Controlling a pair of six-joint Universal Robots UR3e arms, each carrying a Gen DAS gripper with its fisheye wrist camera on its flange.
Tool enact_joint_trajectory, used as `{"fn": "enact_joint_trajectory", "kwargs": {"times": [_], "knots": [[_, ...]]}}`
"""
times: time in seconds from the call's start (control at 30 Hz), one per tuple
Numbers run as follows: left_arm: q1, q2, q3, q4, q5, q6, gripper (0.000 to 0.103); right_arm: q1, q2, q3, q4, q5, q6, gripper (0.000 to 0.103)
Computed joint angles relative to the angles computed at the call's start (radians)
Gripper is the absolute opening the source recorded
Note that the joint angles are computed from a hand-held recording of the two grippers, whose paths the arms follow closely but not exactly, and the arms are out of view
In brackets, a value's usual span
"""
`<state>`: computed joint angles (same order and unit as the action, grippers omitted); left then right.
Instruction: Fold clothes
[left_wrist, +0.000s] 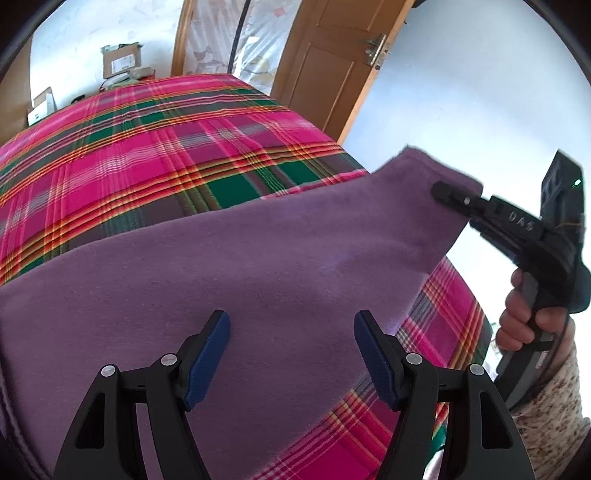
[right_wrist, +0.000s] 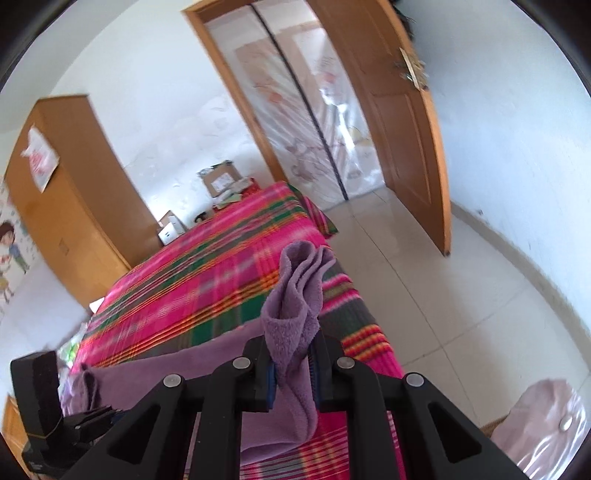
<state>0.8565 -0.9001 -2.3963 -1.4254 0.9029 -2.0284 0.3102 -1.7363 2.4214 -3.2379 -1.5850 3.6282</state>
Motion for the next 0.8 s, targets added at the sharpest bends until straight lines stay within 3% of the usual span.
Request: {"fn": "enact_joint_trajectory", "kwargs": {"times": [0.33,0.53,0.67,0.8], "knots": [[0.022,0.03,-0.009,-0.034,0.001,0.044,0.072,0.148,0.053,-0.152,0.03,-0.099,-0.025,0.014],[-0.005,-0.024,0.027,-0.081,-0.042,0.063,0.072,0.13,-0.001,-0.119,0.049,-0.112,-0.009,0.014],[-0.078,-0.123,0.063,-0.033,-0.091,0.008,0.072,0.115,-0.022,-0.088,0.047,-0.106,0.012,0.014],[-0.17,-0.171,0.053,0.093,-0.092,-0.083,0.072,0.094,-0.048,-0.063,0.048,-0.09,0.015,0.014]]}}
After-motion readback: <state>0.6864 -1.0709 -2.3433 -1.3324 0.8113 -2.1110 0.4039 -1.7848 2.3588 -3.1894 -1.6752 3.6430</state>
